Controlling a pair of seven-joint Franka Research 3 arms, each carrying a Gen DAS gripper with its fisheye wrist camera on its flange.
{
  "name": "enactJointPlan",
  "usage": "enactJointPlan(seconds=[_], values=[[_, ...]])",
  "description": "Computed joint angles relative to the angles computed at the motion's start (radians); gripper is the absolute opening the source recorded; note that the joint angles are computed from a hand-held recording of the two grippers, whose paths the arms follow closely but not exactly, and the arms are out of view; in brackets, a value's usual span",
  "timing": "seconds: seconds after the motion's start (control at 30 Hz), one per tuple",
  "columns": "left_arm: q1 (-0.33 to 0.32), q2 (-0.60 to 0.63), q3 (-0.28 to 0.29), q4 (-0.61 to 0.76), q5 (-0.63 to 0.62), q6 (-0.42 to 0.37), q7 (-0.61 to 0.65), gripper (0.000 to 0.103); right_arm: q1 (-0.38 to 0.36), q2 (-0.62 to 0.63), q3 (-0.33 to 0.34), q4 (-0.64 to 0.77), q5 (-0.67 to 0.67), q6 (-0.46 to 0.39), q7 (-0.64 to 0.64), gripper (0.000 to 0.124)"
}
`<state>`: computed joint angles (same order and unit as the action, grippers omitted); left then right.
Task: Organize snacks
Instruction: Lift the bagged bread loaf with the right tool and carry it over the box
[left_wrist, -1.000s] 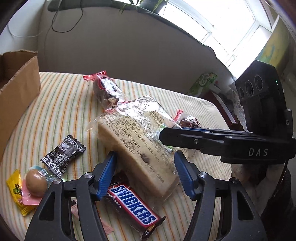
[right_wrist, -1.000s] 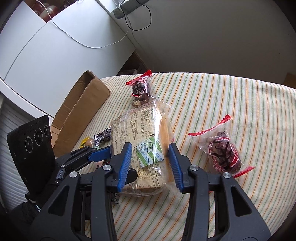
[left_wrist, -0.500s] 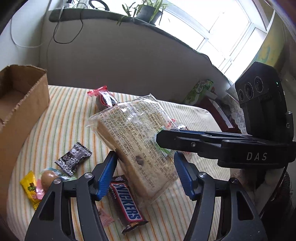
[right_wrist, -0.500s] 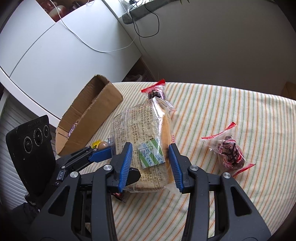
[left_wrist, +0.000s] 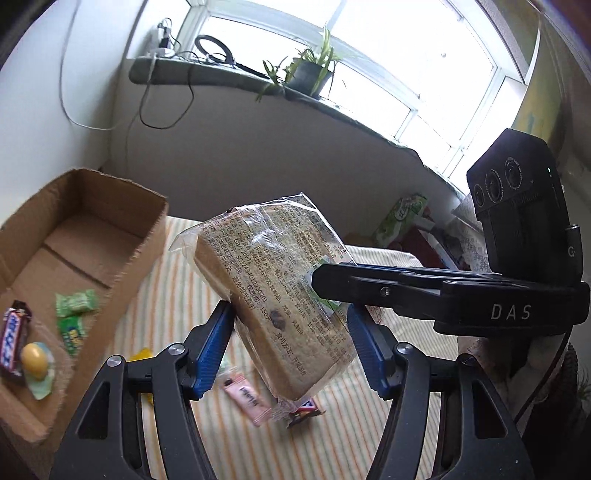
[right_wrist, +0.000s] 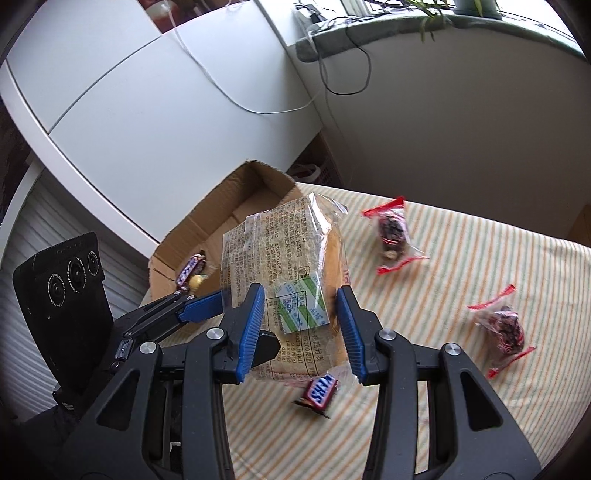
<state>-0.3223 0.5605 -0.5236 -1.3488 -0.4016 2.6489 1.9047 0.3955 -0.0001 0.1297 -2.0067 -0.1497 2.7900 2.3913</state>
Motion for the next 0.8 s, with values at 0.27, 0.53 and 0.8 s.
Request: enactJointPlan(seconds=[0.27,0.53,0.8], values=[[0.077,-0.075,-0.014,-0.104,-0.077,0.071,0.043,0.063,0.057,0.146,-0.011,0.208,-0.003,-0.047,-0.042,0.043],[0.12,-0.097,0.001,-0.132,-0.11,0.092,0.039,0.063,0.113,0.309,-0.041,0.431,0.077,-0.099,-0.147,0.043],[0.135,-0.061,0.027,-0.096,-0.102,0.08,-0.012,0.063,0.135,0.457,-0.054,0.642,0.168,-0.173,-0.235,0.043]])
